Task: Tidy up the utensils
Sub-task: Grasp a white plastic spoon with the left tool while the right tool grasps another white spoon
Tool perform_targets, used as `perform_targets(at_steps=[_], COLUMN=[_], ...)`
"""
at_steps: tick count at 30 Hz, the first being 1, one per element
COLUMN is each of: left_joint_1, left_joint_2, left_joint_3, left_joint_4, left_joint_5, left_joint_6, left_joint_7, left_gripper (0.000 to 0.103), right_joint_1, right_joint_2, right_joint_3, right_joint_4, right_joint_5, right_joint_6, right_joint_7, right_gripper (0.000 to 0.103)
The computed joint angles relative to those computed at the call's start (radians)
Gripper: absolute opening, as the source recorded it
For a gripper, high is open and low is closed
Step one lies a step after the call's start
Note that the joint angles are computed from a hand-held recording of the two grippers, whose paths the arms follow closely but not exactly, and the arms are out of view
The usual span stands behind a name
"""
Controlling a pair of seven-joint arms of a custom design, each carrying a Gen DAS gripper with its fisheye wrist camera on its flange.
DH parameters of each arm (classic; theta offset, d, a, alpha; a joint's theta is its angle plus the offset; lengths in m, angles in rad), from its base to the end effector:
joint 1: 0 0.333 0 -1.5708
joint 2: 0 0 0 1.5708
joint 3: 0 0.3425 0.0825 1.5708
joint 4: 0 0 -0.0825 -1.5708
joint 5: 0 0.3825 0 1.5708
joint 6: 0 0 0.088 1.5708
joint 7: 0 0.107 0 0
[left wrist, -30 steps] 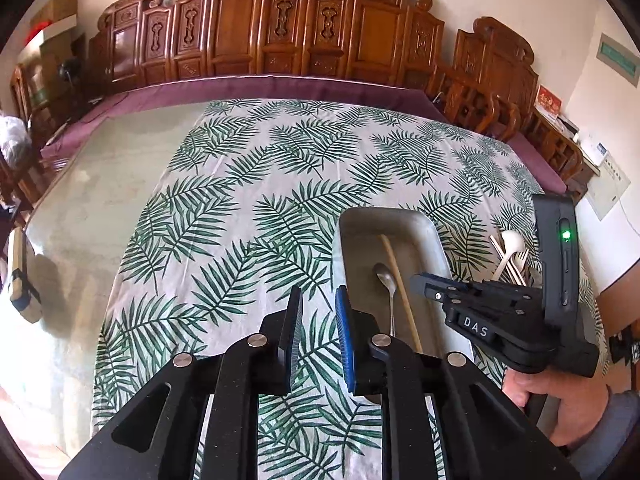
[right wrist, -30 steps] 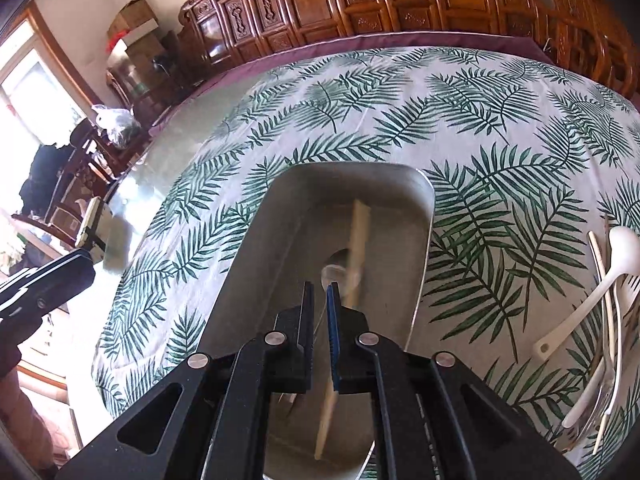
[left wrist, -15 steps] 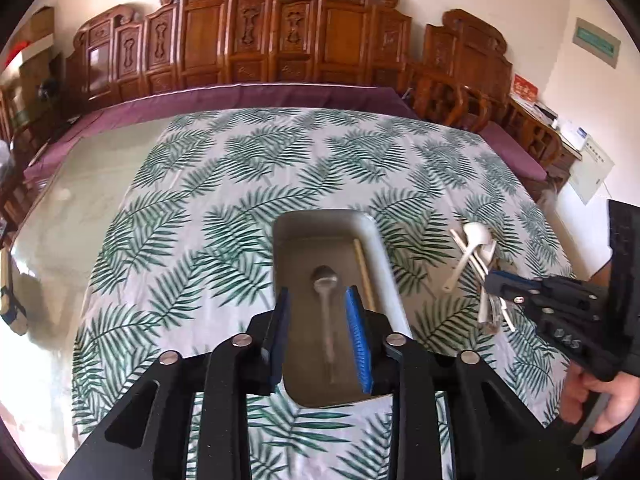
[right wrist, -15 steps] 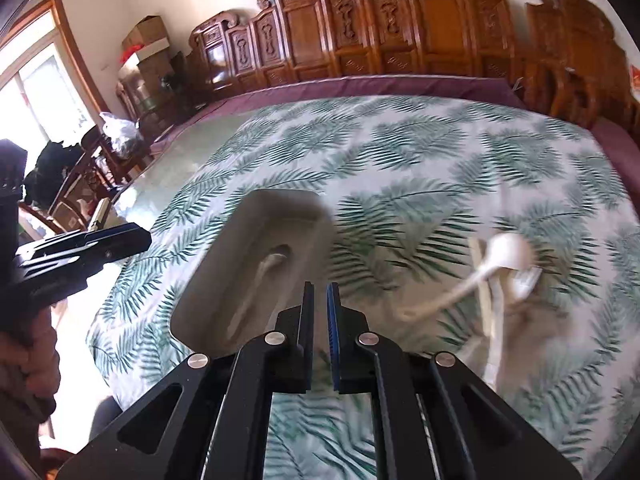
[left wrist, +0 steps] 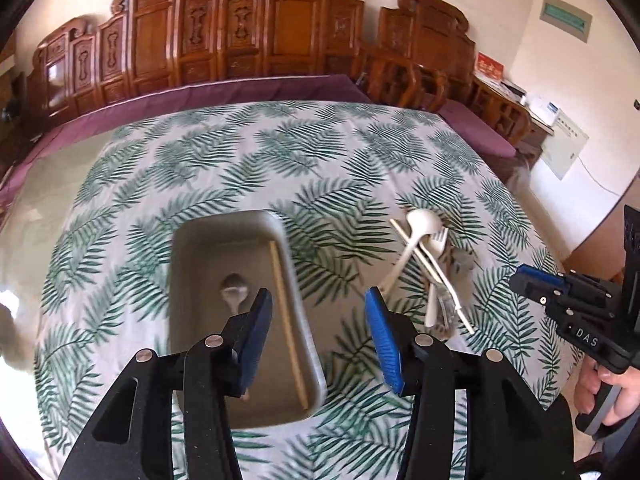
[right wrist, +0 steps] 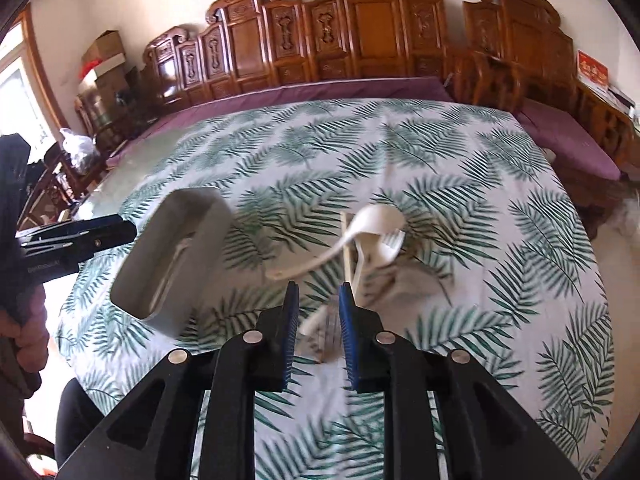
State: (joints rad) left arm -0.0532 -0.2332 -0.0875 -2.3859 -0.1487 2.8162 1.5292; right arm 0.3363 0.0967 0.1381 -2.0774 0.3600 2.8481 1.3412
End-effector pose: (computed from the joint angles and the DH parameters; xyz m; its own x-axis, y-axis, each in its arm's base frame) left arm 0.4968 -0.0655 0.5131 -0.0229 -0.9914 0.1289 -0.7944 -0.0602 -0.6043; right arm 0.5527 0.2600 0.4857 0.4280 -0.8886 -0.1651 -0.7433 -0.2421 -0.6237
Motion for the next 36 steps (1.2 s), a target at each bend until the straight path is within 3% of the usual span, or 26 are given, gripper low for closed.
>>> perform_targets(at_steps=[12,19,26,29,36], left_joint_1=[-0.028,-0.040,-0.047,-0.061,-0.069], left_joint_2=[0.256,0.422,0.521,0.555,0.593], left_joint_3=[-0.052,-0.064,-0.085,-0.074,-0.071], left_joint_4=[0.204,0.363,0.471,0.506,0.545], left_joint_5=[0.020,0.119,0.135,0.165,0.188], left_joint_6=[-0.064,-0.133,-0.191,-0.212,-0.205], left_joint_7=[0.038,-0.007,0.043,0.030,0.037], left_gripper=[0.048,0.048,0.047,0.038,0.036], right_joint_1=[-0.048,-0.066,-0.083,-0.089,-0.091], right_joint_2=[0.025,0.027,0.037,0.036,0.040], right_joint_3=[-0.009,-0.011,-0.013,-0.012,-0.014], right_joint_4=[-0.010,-0.023,-0.029,-0.031,-0.034], right_joint_5=[0.052,0.085,0.112,0.126,0.131], right_joint_6=[-0.014,-0.018,-0.018,-0.019,-0.022], right_joint_7=[-0.060,-0.088,-0.115,-0.128,-0.133], right_gripper=[0.024,0.024,0.024,0.024,0.024])
